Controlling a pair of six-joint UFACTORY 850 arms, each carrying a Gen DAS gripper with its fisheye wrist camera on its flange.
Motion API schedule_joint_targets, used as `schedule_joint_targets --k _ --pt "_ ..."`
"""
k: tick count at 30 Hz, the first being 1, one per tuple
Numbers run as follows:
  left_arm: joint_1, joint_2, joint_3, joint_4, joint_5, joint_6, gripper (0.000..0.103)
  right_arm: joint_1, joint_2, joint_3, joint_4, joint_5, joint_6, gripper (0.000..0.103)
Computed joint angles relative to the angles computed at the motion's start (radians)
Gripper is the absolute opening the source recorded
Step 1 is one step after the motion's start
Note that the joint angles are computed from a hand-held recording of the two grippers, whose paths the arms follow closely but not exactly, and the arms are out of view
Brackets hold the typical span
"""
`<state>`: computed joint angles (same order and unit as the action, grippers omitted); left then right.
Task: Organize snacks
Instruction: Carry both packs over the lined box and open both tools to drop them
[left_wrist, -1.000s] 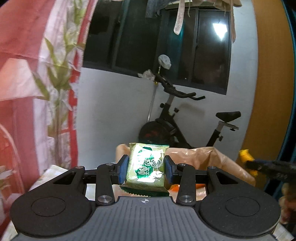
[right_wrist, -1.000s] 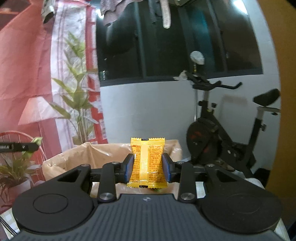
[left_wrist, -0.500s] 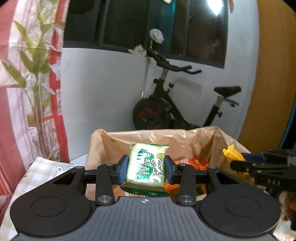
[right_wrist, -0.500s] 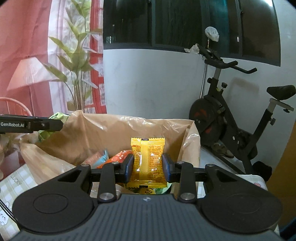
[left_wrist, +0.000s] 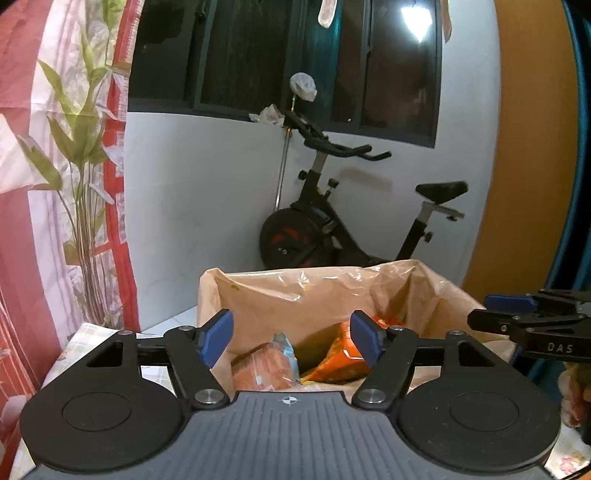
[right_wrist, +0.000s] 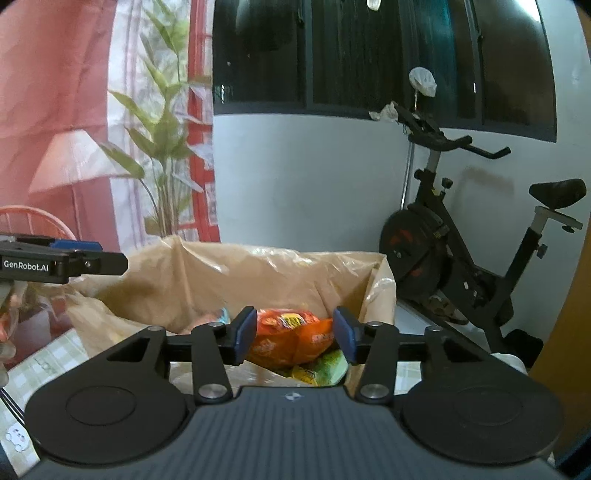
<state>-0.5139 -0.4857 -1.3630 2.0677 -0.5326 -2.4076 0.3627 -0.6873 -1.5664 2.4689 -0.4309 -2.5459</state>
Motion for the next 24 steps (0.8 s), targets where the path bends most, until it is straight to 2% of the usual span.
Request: schedule_joint_targets --k 11,16,24 --pt "-0.041 0.128 0.208 0.062 -0.06 -0.149 0.072 -0.006 0.11 0.213 0.083 -0.164 -0.095 0.049" --pt "-0.049 0.135 0.256 0.07 -0.04 -0.242 0.072 -0.013 0.131 0.269 0.039 -0.181 -0.038 0.049" --pt "-0.049 0.076 0.239 0.102 0.042 -0.318 0.072 -0.012 0.138 0.329 0.059 -0.166 -0.053 0.049"
